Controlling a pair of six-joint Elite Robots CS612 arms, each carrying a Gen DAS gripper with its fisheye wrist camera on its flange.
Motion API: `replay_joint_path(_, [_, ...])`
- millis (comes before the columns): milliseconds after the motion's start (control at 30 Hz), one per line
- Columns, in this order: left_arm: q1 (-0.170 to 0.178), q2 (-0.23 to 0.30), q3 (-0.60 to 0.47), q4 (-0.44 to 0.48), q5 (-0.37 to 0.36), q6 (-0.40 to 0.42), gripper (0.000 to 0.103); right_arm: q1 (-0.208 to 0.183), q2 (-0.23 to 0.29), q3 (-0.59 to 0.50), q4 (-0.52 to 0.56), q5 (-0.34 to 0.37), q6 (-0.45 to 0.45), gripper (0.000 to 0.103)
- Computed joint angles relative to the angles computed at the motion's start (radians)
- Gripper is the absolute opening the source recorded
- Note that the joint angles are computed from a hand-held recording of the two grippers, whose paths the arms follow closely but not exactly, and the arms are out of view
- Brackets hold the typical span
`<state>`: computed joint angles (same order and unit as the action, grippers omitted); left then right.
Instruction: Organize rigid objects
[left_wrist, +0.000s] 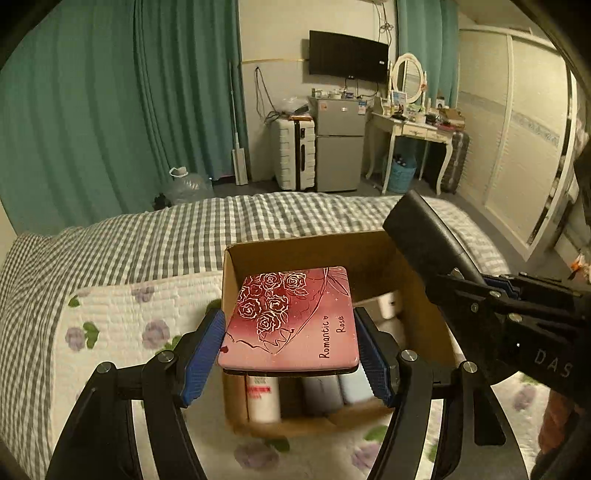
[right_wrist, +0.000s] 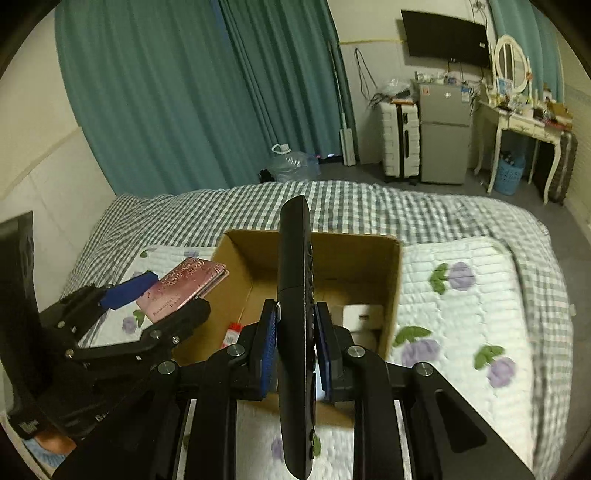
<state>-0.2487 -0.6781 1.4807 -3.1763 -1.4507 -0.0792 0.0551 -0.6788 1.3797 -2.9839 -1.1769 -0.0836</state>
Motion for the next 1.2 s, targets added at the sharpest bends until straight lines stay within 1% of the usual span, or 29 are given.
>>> replay_joint_path(133, [0.003,0.046,-0.040,0.018,0.005,0.033,0.070,0.004,0.063,-0.079,0.057,0.010,-0.016,0.019])
replay_joint_path(233, [0.001,0.074,-0.055,0.003,0.028,0.049,0.070,0.005,0.097,-0.114,0.082,0.015,-0.037,0.019])
replay_joint_path(333, [0.002,0.090,-0.066,0.008,0.021,0.059,0.070,0.010,0.121,-0.141,0.099,0.003,-0.043,0.019])
replay_joint_path(400, [0.002,0.097,-0.070,0.013,0.024,0.060,0.070,0.014,0.131,-0.155,0.112,-0.009,-0.053,0.019])
replay_joint_path(467, [-0.003,0.102,-0.066,-0.019,0.040,0.078,0.070,0.019,0.138,-0.161,0.111,-0.033,-0.064,0.019])
replay_joint_path(567, [-0.004,0.102,-0.060,-0.065,0.024,0.080,0.070,0.023,0.142,-0.163,0.103,-0.056,-0.051,0.019])
replay_joint_path(667, [-0.006,0.093,-0.060,-0.054,0.021,0.081,0.072,0.022,0.136,-0.152,0.086,-0.079,-0.030,0.021])
replay_joint_path(733, [-0.007,0.086,-0.057,-0.040,0.028,0.078,0.072,0.020,0.128,-0.144,0.073,-0.087,-0.019,0.026])
replay_joint_path(767, [-0.007,0.079,-0.052,-0.031,0.028,0.072,0.072,0.020,0.120,-0.137,0.066,-0.099,-0.014,0.034])
replay_joint_path(800, [-0.007,0.071,-0.046,-0.025,0.025,0.066,0.072,0.019,0.111,-0.129,0.055,-0.106,-0.010,0.036])
replay_joint_path(900, [-0.009,0.038,-0.018,-0.027,0.018,0.050,0.072,0.015,0.071,-0.090,0.021,-0.114,-0.005,0.036])
replay_joint_path(967, [-0.013,0.007,0.006,-0.037,0.024,0.045,0.072,0.013,0.035,-0.055,-0.006,-0.131,-0.013,0.036])
replay_joint_path(1067, [-0.021,-0.044,0.053,-0.079,0.035,0.042,0.073,0.009,-0.028,0.005,-0.055,-0.146,-0.026,0.037])
replay_joint_path(1200, [-0.033,-0.116,0.117,-0.127,0.046,0.038,0.073,0.001,-0.120,0.097,-0.136,-0.162,-0.034,0.047])
